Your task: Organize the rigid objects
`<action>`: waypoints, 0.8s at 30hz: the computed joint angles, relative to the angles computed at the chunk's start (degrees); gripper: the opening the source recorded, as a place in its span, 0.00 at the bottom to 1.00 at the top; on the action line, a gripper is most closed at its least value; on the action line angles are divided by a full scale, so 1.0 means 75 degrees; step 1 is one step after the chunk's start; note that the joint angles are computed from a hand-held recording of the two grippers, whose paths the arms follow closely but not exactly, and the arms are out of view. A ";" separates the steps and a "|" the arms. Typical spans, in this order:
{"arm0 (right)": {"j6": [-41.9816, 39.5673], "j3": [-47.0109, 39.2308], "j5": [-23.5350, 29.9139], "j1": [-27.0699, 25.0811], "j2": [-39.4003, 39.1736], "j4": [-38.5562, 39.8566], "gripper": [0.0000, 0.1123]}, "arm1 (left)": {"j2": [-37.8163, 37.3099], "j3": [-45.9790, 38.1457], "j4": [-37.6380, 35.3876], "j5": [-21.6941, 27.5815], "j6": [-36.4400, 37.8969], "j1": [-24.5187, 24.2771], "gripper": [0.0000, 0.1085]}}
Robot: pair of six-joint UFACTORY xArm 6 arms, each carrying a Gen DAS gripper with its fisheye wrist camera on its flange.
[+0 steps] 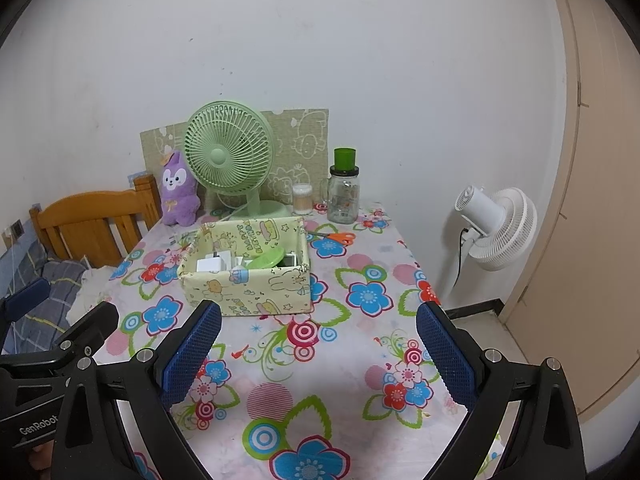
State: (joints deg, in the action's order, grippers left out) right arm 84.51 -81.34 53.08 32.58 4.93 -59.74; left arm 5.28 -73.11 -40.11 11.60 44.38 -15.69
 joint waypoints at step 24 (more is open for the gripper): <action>-0.0012 -0.0012 0.0008 0.0024 0.0013 0.0017 0.88 | -0.0007 -0.0016 -0.0013 0.0029 0.0012 0.0033 0.95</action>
State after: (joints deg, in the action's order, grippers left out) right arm 84.42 -81.43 53.14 32.76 5.02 -59.61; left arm 5.23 -73.22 -40.20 11.82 44.47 -15.44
